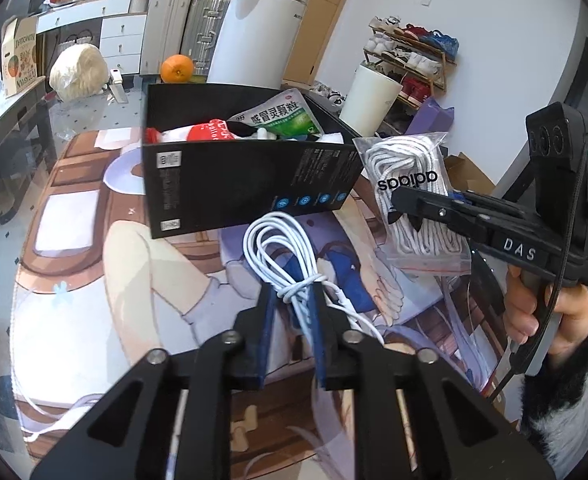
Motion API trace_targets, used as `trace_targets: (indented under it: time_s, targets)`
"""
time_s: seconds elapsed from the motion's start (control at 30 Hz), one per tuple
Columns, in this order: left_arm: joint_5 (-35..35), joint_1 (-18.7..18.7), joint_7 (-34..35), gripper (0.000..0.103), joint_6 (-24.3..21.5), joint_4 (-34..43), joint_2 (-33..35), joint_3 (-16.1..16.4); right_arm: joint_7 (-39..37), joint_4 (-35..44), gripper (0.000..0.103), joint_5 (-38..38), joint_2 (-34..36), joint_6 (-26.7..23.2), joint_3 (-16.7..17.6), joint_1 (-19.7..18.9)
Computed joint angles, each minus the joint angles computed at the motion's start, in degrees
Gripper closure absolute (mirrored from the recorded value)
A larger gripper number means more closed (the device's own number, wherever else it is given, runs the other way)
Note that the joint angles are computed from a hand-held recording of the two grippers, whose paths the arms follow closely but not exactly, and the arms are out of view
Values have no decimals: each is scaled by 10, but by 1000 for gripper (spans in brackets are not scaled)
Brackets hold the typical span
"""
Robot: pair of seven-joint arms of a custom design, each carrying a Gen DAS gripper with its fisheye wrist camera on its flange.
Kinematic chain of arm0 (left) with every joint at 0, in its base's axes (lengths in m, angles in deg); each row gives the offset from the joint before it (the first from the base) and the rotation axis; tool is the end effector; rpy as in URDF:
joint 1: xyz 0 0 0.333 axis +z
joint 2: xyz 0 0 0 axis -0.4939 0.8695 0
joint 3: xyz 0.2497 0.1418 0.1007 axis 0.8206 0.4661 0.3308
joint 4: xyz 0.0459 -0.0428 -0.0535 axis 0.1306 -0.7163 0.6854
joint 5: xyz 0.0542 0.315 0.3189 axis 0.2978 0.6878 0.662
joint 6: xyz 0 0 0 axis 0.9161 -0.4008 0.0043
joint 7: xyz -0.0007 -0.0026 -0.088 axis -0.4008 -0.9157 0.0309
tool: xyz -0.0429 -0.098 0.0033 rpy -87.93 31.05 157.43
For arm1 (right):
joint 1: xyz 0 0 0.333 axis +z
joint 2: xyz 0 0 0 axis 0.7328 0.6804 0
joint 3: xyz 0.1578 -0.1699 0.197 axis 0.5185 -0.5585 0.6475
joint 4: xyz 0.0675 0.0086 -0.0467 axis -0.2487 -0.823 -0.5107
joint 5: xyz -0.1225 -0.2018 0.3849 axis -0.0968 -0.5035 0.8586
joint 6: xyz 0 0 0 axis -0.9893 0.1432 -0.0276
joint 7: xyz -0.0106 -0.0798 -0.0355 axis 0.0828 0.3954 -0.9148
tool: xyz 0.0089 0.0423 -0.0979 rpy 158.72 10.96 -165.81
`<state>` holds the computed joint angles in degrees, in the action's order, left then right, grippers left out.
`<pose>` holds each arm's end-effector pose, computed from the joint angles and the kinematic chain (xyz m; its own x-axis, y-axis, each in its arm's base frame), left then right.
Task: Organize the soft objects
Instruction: 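Grasp and lift the white cable coil with the left gripper while the right holds the rope bag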
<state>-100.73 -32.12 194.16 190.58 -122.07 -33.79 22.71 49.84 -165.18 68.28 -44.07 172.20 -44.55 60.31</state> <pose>0.7447 -0.2875 0.3447 -0.6730 -0.6634 0.3270 -0.6711 0.3619 -0.6470 0.6159 0.1375 0.3762 0.0379 -0.9885 -0.1466 -0.6980 0.0788 -0.7117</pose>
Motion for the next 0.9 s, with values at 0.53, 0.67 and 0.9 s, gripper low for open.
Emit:
trace_targets:
  time_s: [0.53, 0.67, 0.9]
  targets:
    - [42, -48, -121, 27, -35, 60, 41, 20, 3, -4, 81, 0, -1, 5, 0, -4]
    - [94, -76, -147, 44, 5, 54, 37, 36, 3, -4, 81, -1, -1, 5, -3, -2]
    - [101, -51, -108, 64, 29, 26, 27, 7, 8, -3, 81, -6, -1, 6, -6, 2]
